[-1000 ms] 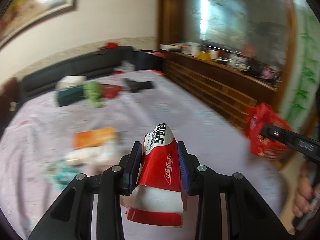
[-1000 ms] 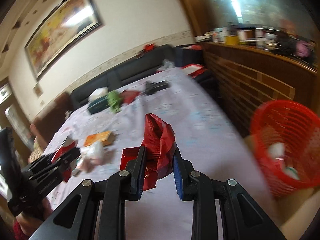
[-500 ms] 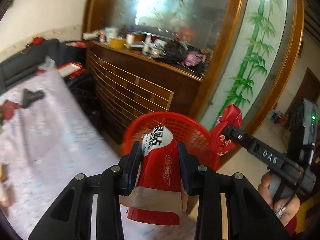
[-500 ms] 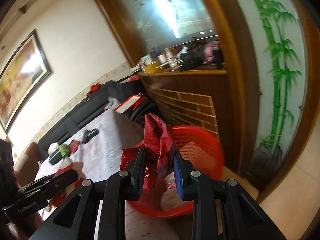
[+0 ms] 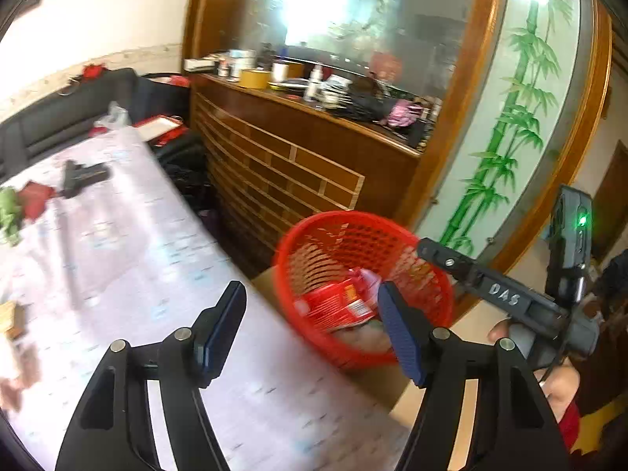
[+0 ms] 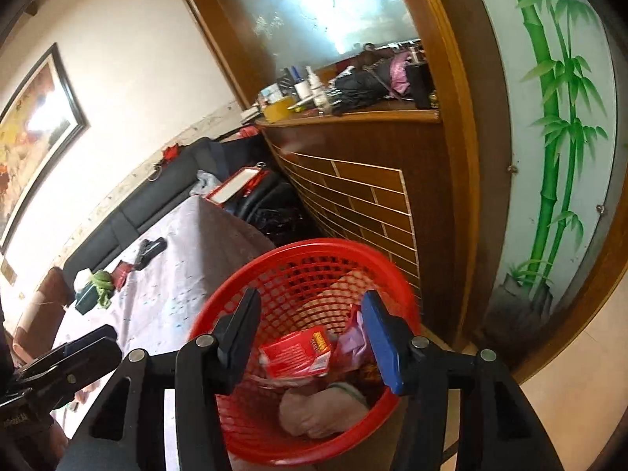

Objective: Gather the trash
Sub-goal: 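Return both tools to the table toward the remaining trash, then grasp the blue-green tissue pack with the left gripper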

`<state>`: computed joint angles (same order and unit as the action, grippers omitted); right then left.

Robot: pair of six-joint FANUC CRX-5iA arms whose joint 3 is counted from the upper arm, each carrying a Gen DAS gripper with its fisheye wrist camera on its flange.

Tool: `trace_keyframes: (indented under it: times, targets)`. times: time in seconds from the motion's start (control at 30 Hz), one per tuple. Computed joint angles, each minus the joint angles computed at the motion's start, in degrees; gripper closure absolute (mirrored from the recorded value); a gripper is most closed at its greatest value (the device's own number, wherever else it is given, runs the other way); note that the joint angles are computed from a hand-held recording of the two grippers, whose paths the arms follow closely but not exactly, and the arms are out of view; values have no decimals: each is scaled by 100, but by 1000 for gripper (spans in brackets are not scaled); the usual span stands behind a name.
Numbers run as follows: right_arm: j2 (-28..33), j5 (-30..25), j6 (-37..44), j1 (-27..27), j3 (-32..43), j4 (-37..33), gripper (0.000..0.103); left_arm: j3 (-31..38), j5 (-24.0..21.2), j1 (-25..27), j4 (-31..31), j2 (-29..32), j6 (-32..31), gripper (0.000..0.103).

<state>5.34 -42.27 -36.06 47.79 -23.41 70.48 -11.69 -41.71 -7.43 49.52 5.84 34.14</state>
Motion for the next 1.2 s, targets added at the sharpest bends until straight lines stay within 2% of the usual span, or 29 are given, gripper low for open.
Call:
trace_keyframes:
  times: [0.17, 0.47, 0.6, 0.73, 0.83, 0.9, 1.03, 1.13, 1.2]
  targets:
    - [183, 457, 284, 161, 262, -5, 44, -463, -75, 607, -10, -446, -104, 33]
    - [1141, 550, 1676, 701, 1632, -729, 39, -1014, -227, 1908, -146, -932, -32, 32]
    - [1552, 589, 2385, 898, 2250, -1177, 38, -1006, -267, 2527, -372, -950, 336, 32]
    - [1932, 498, 3114, 1090, 2842, -1639, 38, -701, -273, 3164, -1003, -753, 1429, 32]
    - [2097, 471, 3470, 1170, 3103, -1866, 38, -241, -618, 3609, -1297, -270, 2376, 32]
    - [2180, 473, 3646, 1187, 3225, -1989, 38, -56, -729, 3736, -1319, -19, 2679, 32]
    - [2189, 504, 3732, 1182, 3219, -2035, 38, 484, -846, 3671, -1688, 470, 3302, 32]
    - [2126, 577, 3608, 1144, 3086, -1960, 38, 925, -805, 3456, -2300, 694, 3849, 32]
    - [2062, 596, 3522, 1114, 2989, -1914, 38, 1163, -852, 3368, -2553, 843, 3940, 32]
